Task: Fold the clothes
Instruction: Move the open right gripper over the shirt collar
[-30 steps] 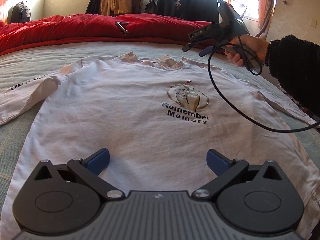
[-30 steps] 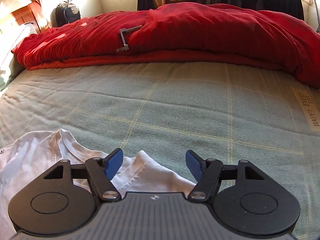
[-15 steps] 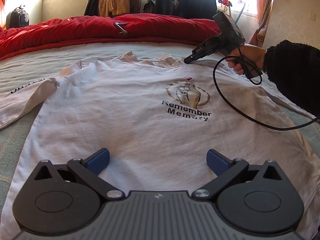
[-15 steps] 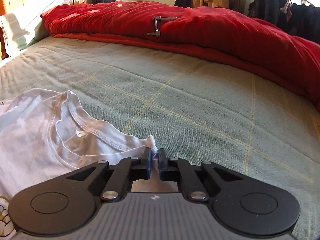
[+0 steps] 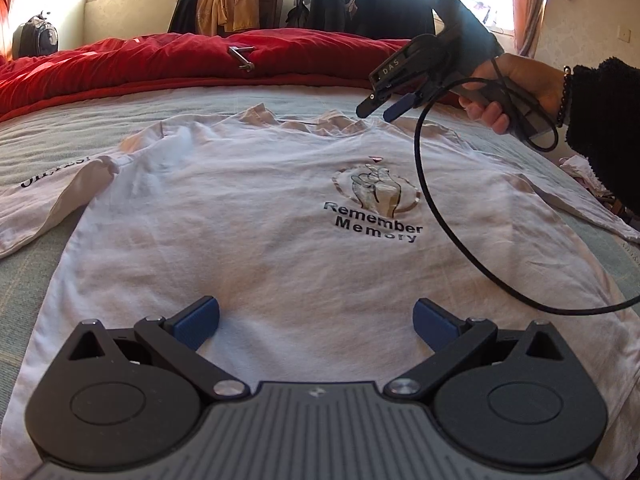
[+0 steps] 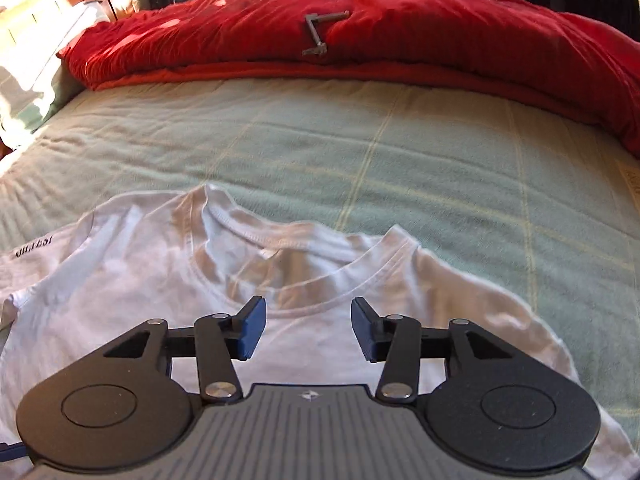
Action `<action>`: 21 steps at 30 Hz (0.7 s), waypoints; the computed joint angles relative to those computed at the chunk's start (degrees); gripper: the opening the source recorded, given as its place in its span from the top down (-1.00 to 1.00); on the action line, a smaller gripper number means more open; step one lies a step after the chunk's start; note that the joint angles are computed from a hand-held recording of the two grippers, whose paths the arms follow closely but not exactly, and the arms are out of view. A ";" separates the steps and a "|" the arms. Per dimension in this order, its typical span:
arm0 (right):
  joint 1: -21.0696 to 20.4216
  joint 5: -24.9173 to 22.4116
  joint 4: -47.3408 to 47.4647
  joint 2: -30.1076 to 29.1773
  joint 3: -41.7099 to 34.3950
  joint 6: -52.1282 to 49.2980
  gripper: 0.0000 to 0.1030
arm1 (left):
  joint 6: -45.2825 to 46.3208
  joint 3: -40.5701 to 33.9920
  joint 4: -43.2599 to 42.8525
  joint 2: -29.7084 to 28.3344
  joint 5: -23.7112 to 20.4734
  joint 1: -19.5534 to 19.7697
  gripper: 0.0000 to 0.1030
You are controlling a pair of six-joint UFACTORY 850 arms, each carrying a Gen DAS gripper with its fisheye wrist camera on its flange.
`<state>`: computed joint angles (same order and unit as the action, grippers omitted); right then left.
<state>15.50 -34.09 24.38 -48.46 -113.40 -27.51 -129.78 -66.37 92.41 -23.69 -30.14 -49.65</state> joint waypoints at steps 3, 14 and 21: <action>1.67 1.54 -4.83 -1.47 -0.28 5.18 -0.01 | -1.34 0.32 1.08 0.20 0.25 0.12 -0.99; 0.98 5.48 3.26 -6.79 -8.72 7.98 -0.13 | -3.60 0.88 2.88 0.46 0.54 0.23 -0.99; 1.72 -0.85 7.37 -2.95 -2.91 1.03 -0.40 | -2.82 0.60 2.36 0.20 0.15 0.07 -0.99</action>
